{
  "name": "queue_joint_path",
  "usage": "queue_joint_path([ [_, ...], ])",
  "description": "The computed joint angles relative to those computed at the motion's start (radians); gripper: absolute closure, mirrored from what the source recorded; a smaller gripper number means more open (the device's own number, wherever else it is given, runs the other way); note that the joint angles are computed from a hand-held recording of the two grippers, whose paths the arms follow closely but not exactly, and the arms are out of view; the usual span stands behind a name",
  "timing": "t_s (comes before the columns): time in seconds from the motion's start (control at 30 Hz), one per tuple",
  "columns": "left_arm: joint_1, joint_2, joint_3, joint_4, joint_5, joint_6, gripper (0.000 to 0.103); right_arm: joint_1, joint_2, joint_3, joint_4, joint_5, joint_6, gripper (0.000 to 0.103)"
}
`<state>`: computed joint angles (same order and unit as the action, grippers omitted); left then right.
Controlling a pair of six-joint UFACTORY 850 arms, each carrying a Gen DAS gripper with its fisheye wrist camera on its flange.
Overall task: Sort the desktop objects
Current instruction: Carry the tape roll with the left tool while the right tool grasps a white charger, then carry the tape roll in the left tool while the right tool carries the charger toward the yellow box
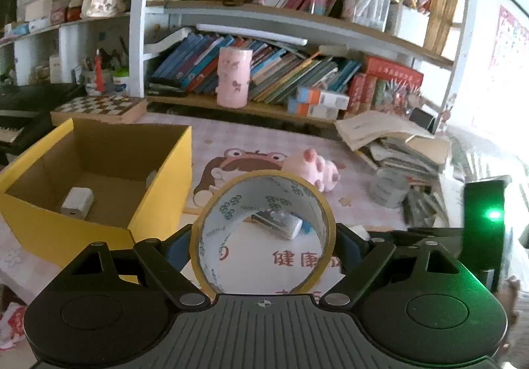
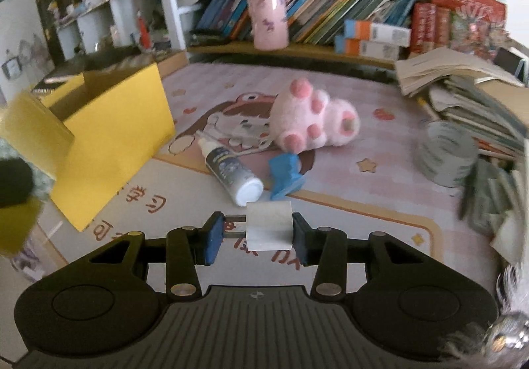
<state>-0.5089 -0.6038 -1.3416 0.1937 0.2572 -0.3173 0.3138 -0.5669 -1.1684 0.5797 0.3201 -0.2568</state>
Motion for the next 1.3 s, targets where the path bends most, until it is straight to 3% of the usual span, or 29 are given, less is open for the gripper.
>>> queue_joint_path([
  [0.23,0.032,0.021,0.039,0.261,0.069,-0.235,0.015,0.056,0.088,0.084,0.210,0.067,-0.160,0.063],
  [0.57,0.100,0.072,0.130,0.481,0.180,-0.381,0.015,0.162,0.127,0.123,0.508,0.193,-0.336,0.063],
  [0.8,0.165,0.125,0.218,0.555,0.237,-0.422,0.015,0.252,0.120,0.108,0.671,0.252,-0.441,0.063],
  [1.0,0.201,0.171,0.286,0.522,0.217,-0.318,0.015,0.334,0.102,0.081,0.771,0.307,-0.528,0.063],
  [1.3,0.282,0.230,0.378,0.646,0.244,-0.357,0.015,0.428,0.060,0.032,0.868,0.328,-0.553,0.063],
])
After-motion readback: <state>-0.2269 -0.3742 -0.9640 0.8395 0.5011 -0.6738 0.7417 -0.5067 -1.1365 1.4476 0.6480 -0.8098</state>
